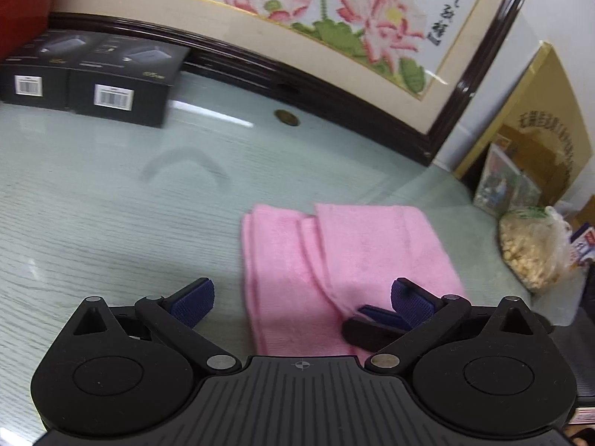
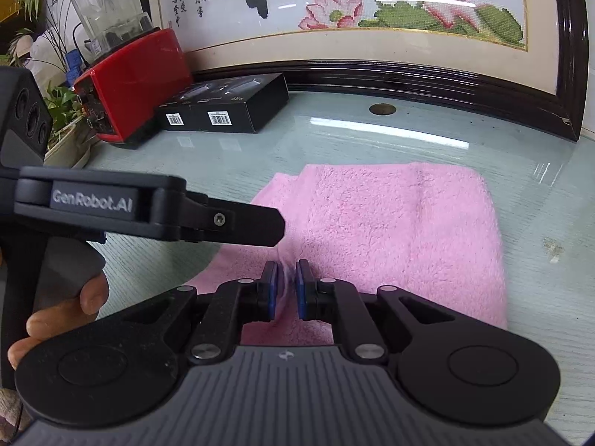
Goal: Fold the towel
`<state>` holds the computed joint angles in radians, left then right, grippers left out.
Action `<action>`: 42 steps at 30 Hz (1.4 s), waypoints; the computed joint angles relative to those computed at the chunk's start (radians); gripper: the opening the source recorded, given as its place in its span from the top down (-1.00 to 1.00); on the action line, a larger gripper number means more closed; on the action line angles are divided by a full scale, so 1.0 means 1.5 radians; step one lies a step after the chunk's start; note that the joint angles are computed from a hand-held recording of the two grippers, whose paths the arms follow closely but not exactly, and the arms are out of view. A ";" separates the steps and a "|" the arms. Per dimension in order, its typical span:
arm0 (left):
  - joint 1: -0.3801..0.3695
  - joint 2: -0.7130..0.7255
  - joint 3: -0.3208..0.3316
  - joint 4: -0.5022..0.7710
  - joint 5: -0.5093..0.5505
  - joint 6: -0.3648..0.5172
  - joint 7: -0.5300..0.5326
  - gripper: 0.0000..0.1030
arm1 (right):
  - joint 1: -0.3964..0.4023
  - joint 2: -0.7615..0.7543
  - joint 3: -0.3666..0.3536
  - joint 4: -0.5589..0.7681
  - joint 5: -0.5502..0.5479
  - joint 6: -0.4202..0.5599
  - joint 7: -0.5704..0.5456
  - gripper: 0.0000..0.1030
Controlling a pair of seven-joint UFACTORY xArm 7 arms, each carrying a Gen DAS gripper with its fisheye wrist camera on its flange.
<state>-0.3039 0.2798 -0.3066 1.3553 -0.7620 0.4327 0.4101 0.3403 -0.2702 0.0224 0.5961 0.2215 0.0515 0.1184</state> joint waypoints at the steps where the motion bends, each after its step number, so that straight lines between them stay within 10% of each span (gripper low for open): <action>1: 0.005 0.000 -0.005 0.004 -0.010 0.008 0.010 -0.62 | 0.009 -0.001 -0.008 -0.005 0.006 -0.009 -0.007 0.80; 7: -0.004 0.003 -0.008 0.014 -0.016 0.012 0.052 0.30 | 0.103 -0.007 -0.094 -0.027 0.057 -0.052 -0.067 0.79; 11: -0.066 -0.029 0.047 -0.037 0.119 -0.103 -0.077 0.18 | 0.173 -0.012 -0.161 -0.032 0.086 -0.068 -0.108 0.79; 14: 0.002 -0.025 -0.020 -0.019 0.035 -0.065 0.002 0.14 | 0.219 -0.015 -0.206 -0.032 0.104 -0.072 -0.132 0.79; 18: -0.023 0.003 -0.002 0.012 0.069 -0.041 -0.015 0.15 | 0.229 -0.016 -0.215 -0.032 0.111 -0.074 -0.142 0.79; 24: -0.023 0.043 -0.007 0.046 0.103 -0.019 -0.063 0.17 | 0.197 -0.013 -0.181 -0.036 0.098 -0.078 -0.128 0.79; 34: 0.015 0.046 -0.056 0.036 -0.016 -0.049 0.045 0.94 | 0.029 -0.008 -0.012 -0.056 0.007 -0.112 -0.032 0.79; 42: 0.057 0.010 -0.096 0.007 -0.212 -0.066 0.226 0.96 | 0.204 -0.019 -0.195 -0.079 -0.085 -0.190 0.008 0.83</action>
